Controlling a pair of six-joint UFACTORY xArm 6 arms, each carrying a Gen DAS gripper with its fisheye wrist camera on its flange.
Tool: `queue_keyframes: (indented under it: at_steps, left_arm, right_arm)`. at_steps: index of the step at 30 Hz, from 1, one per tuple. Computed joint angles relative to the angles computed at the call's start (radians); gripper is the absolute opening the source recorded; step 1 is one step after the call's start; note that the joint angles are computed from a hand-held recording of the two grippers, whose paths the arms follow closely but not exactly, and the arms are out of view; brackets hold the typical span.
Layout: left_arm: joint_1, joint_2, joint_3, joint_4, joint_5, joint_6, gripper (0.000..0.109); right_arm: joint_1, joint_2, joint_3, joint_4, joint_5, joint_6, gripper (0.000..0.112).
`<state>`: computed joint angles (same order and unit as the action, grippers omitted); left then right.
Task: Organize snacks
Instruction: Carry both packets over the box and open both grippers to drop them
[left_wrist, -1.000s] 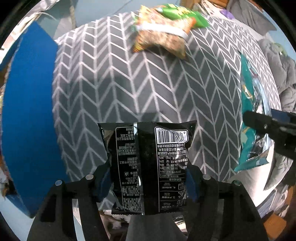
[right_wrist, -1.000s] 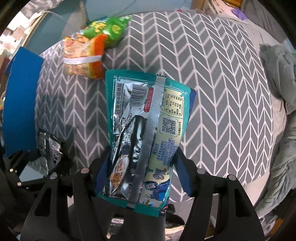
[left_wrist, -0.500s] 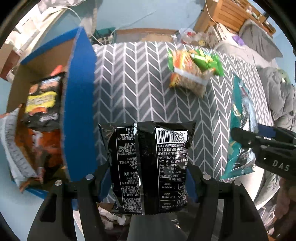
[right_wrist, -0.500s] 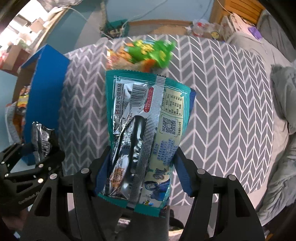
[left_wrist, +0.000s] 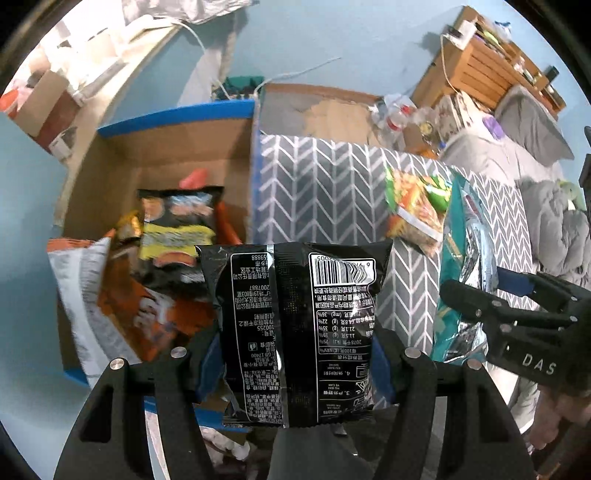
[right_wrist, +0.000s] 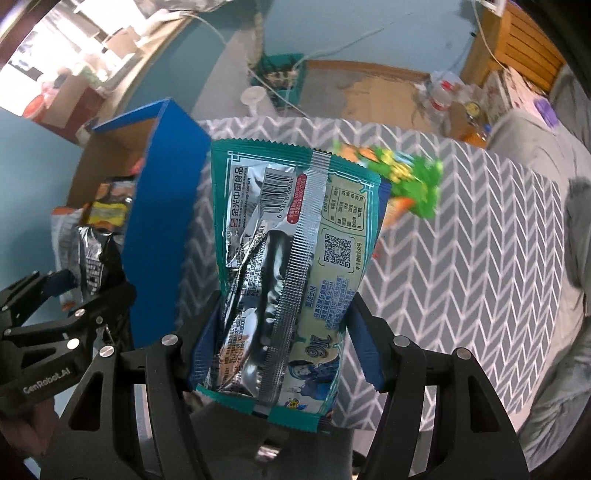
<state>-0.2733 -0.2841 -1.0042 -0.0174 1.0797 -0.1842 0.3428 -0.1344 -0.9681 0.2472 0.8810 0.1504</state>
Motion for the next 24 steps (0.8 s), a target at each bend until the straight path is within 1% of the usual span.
queue_keyframes:
  at_steps: [8, 16, 24]
  left_arm:
    - [0.084, 0.010, -0.034, 0.009, 0.006, 0.045, 0.067]
    - [0.165, 0.042, -0.081, 0.024, 0.001, 0.096, 0.067]
    - [0.245, 0.108, -0.145, 0.044, -0.013, 0.149, 0.067]
  right_arm:
    - [0.066, 0.099, -0.135, 0.015, -0.001, -0.008, 0.065]
    - [0.111, 0.212, -0.287, 0.048, 0.009, -0.033, 0.065]
    - [0.153, 0.343, -0.456, 0.056, 0.037, -0.035, 0.065]
